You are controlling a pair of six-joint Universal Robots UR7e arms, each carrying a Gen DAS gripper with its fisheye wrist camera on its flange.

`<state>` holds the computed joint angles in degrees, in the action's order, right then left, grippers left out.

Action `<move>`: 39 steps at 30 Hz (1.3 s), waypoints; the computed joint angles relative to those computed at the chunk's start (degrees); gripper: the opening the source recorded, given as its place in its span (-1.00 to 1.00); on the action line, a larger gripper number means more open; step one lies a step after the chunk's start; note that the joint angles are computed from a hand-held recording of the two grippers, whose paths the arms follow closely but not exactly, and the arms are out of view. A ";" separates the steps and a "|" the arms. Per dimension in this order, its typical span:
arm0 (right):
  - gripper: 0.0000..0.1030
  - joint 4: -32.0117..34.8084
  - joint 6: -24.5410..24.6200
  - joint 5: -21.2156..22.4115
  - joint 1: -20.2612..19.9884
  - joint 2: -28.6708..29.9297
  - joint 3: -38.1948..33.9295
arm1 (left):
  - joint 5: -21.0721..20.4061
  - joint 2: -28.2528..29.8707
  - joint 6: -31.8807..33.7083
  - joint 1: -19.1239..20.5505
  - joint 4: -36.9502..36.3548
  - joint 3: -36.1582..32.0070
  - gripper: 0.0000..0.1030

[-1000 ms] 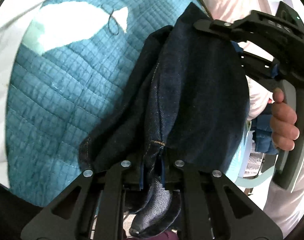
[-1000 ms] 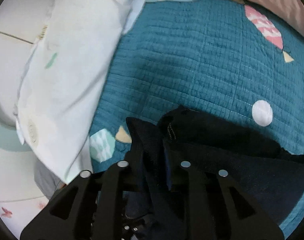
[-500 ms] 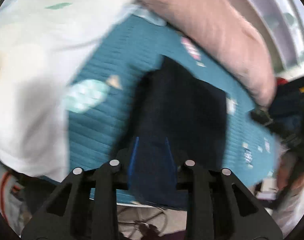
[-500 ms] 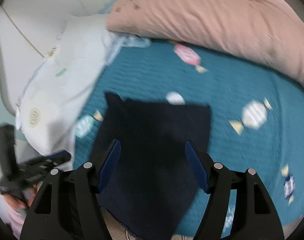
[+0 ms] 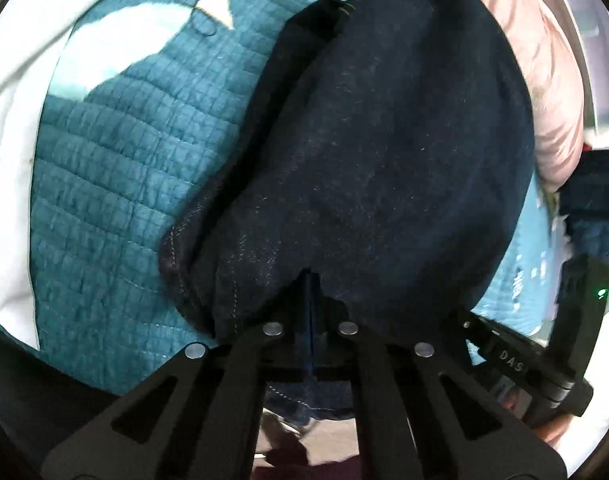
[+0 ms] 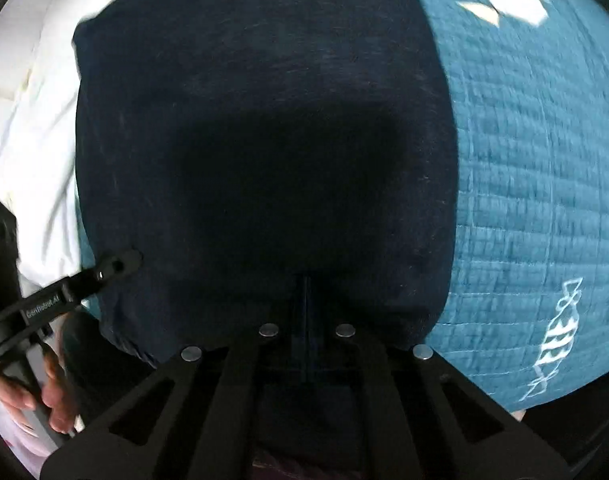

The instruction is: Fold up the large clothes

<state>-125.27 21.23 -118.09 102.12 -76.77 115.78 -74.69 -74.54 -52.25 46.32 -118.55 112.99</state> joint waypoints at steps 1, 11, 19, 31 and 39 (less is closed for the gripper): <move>-1.00 0.98 -0.17 0.01 0.27 -0.07 -0.48 | 0.30 0.01 0.06 -0.37 1.01 -0.46 -0.95; -1.00 5.54 2.26 -1.47 0.19 -2.50 1.10 | 5.59 1.95 2.58 -4.79 9.75 -2.53 -0.94; -0.95 4.39 -0.47 0.90 3.08 -4.38 -3.25 | 7.23 4.71 4.37 -7.34 11.04 -8.84 -0.95; -1.00 -0.40 -4.86 2.41 0.43 10.74 -20.47 | 9.68 22.67 11.73 -0.18 8.55 -32.26 -0.95; -1.00 -5.45 -5.63 5.80 -5.16 11.66 -18.45 | 8.28 25.30 10.20 5.62 6.62 -31.61 -0.94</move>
<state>-130.73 15.60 -112.29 96.96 -65.12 97.33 -66.41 -49.24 -42.04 51.94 -111.93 81.39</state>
